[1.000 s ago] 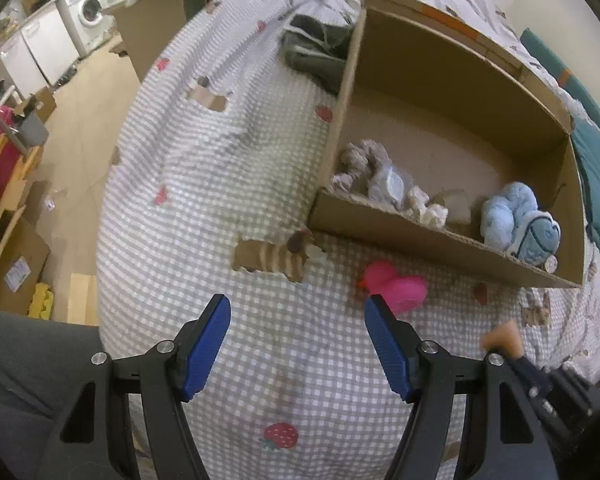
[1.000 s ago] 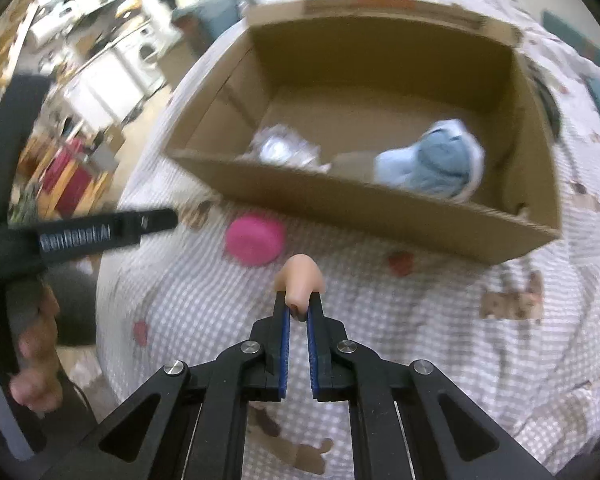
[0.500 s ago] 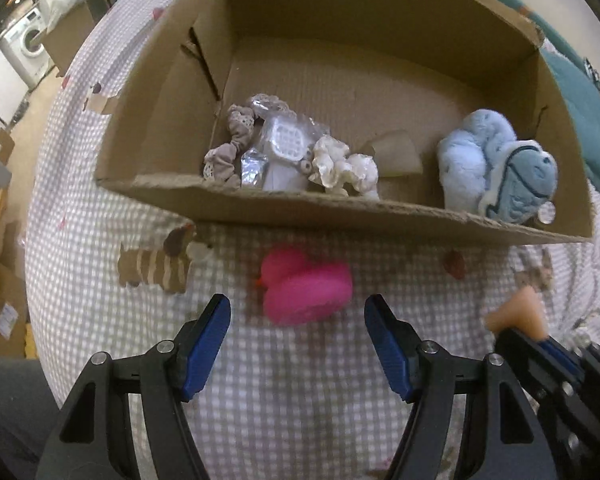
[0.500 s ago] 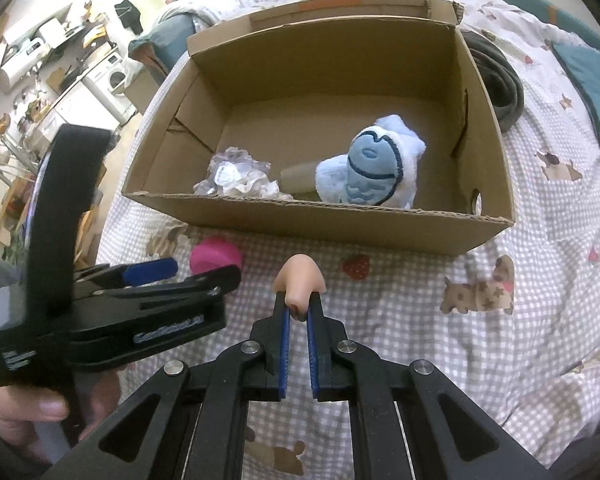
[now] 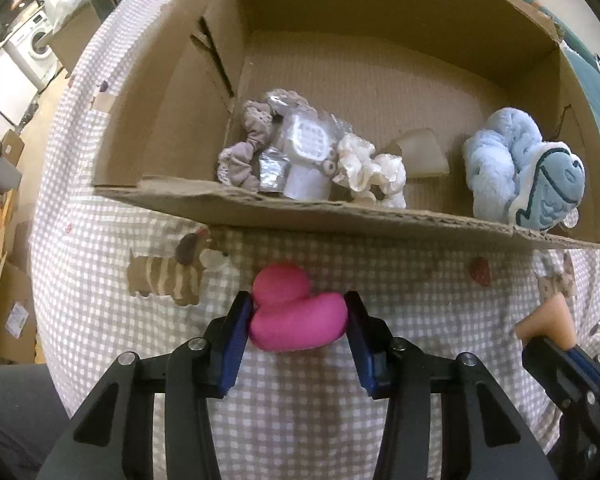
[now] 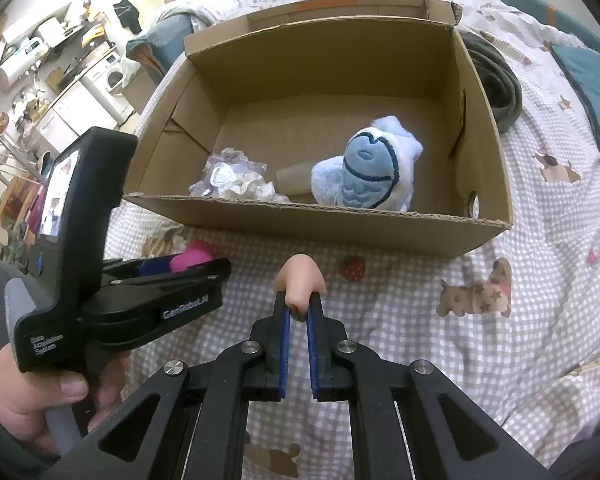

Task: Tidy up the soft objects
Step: 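Carry the pink duck and tan cylinder over the box with both tools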

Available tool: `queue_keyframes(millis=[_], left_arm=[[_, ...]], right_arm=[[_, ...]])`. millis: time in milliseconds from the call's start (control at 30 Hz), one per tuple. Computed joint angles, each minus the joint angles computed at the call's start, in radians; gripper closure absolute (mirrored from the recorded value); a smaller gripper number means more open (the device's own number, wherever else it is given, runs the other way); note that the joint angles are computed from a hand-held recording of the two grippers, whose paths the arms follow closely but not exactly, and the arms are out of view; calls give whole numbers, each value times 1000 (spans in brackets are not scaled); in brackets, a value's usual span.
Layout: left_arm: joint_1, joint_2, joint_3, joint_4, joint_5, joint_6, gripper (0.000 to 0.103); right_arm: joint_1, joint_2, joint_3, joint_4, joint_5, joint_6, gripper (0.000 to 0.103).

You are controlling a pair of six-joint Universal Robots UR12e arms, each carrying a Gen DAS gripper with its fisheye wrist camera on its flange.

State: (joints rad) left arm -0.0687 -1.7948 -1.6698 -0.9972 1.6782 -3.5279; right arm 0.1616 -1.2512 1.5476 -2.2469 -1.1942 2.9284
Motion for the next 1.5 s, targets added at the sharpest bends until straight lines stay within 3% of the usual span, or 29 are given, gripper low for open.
queue_keyframes(millis=[433, 800, 867, 1000, 1167, 1367, 1500], left_arm=[[33, 86, -90, 29, 37, 1, 60], [39, 162, -144, 79, 57, -10, 60], [17, 164, -123, 77, 81, -37, 60], [18, 193, -127, 105, 84, -47, 60], [0, 165, -67, 112, 116, -30, 60], [-2, 118, -6, 136, 143, 44, 60], [5, 90, 31, 131, 123, 59, 60]], right_arm=[[17, 5, 3, -21, -31, -10, 93], [15, -3, 14, -60, -17, -7, 93], [12, -9, 21, -74, -7, -2, 93], [6, -26, 33, -116, 4, -1, 93], [-4, -35, 20, -151, 30, 2, 93], [-20, -20, -21, -162, 69, 40, 93], [-24, 7, -65, -162, 67, 50, 93]])
